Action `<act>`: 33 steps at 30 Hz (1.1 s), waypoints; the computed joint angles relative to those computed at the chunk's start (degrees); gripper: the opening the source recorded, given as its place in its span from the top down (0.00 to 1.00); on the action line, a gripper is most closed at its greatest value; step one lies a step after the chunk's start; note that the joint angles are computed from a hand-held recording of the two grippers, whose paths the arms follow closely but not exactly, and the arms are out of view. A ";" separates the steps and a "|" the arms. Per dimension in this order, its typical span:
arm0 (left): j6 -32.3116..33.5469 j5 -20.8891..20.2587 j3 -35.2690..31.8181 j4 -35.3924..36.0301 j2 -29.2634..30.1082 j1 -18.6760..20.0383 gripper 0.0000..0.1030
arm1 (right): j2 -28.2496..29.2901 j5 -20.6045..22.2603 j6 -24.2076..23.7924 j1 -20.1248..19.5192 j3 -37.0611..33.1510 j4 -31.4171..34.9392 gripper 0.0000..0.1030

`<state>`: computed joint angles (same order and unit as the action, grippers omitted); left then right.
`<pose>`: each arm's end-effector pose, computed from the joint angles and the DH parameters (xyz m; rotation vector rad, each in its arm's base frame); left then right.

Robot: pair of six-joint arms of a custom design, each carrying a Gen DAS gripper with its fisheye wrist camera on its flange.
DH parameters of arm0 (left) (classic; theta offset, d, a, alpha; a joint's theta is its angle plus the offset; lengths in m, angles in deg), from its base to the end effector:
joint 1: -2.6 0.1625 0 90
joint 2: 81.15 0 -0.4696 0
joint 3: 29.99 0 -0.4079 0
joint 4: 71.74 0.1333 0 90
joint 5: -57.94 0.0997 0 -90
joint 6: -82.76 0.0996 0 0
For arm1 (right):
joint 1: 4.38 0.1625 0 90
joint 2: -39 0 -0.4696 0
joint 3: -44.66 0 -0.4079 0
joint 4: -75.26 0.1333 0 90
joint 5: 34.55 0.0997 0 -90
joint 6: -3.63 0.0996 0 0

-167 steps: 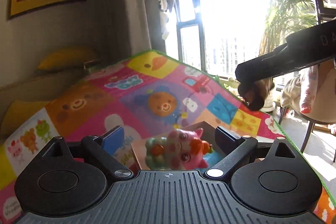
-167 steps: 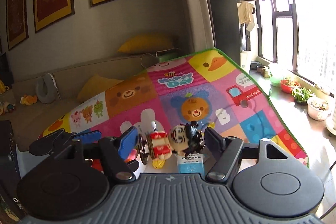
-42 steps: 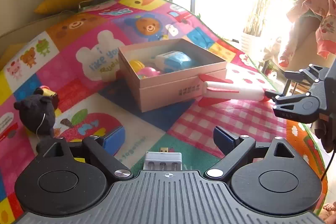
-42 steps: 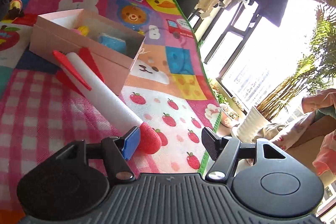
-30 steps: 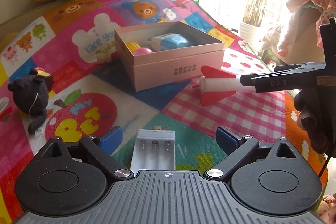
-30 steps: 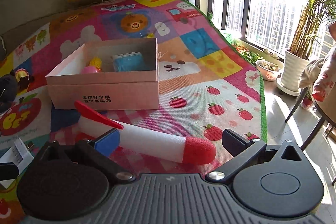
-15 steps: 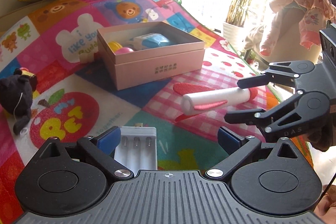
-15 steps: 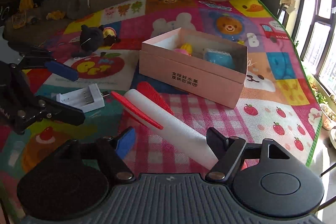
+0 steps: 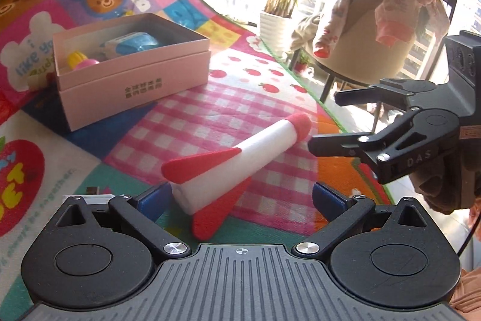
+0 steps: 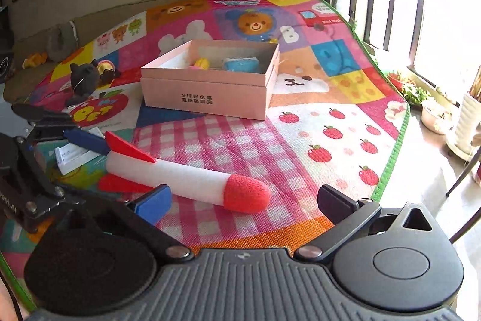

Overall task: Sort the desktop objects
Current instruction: 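Lower the rocket onto the mat beside the box with the right gripper while the left holds the battery holder, then regrasp the rocket near its red tip with the right gripper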

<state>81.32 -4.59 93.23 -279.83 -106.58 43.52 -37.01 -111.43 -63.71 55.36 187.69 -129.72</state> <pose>-0.2551 -0.4583 -0.0883 1.0061 2.5785 -0.7361 -0.0727 -0.4341 0.2517 0.9127 -2.3209 0.9453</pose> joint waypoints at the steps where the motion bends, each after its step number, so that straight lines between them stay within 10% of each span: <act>1: 0.46 -2.49 0.43 -0.17 -0.27 0.17 0.01 | 0.08 -0.46 1.91 0.11 -0.30 0.13 0.00; 6: 0.10 5.05 4.68 -6.41 -0.62 -3.16 0.01 | 2.54 -3.76 8.11 1.41 -0.63 -1.58 0.00; 15: -16.08 27.79 10.53 -4.42 -1.96 -5.54 0.00 | 13.14 -5.35 1.12 5.48 3.64 -21.14 0.00; 21: -14.75 27.98 8.91 -4.39 -1.09 -4.67 0.25 | 10.76 -8.12 7.62 6.56 3.05 -17.00 0.00; 28: -11.04 25.37 7.22 -5.47 0.41 -3.96 0.16 | 5.60 -10.06 17.55 6.94 -0.35 -1.59 0.00; 33: -12.30 26.40 7.62 -6.79 0.85 -4.21 0.05 | 11.79 -7.23 12.30 10.05 -5.75 -3.17 0.00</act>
